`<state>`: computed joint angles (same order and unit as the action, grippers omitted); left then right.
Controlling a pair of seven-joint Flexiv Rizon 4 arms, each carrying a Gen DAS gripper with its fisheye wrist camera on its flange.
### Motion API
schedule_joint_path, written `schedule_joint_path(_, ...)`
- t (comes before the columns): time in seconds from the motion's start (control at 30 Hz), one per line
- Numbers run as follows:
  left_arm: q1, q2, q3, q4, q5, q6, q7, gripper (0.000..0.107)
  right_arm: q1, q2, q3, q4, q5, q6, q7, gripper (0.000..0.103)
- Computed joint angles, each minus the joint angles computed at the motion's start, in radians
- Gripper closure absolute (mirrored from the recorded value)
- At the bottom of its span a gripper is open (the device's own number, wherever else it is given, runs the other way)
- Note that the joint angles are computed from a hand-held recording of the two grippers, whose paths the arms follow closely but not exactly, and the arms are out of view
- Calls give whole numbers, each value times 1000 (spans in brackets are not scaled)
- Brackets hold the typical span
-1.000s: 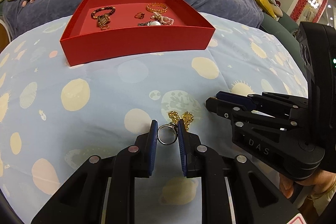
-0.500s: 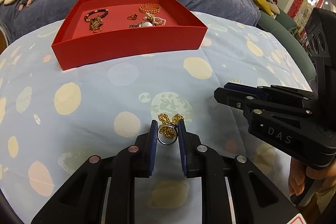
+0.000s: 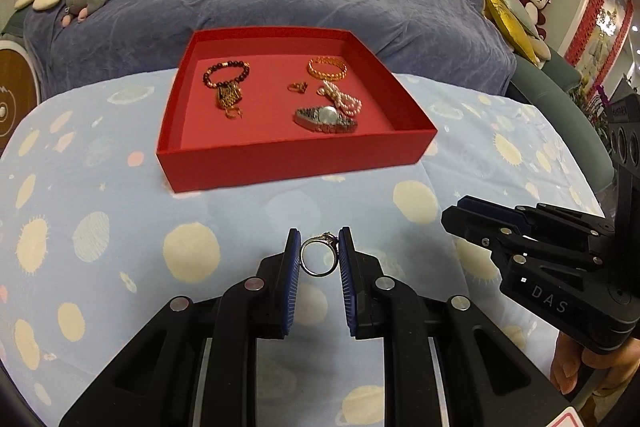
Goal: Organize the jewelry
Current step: 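Carry the pendant and hoop into the red box and open both tools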
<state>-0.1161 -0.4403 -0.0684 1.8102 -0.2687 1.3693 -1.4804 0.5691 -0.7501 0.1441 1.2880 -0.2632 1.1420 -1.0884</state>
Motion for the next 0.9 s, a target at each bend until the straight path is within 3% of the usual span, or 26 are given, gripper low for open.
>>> schedule_joint_path(0.23,-21,-66,72,-157,71,-44,-36,90,-5,-88,-8,-193,-3,-48,-38,86)
schedule_joint_path(0.6,-36,-239,152,-433,167,-166,-140,90,32,-365,-32,-684,52,-268,-79,86)
schedule_joint_path(0.9,-34,-294,176,-508,231,-204,-207,90,50,-450,-62,-827,95,-343,-104,86)
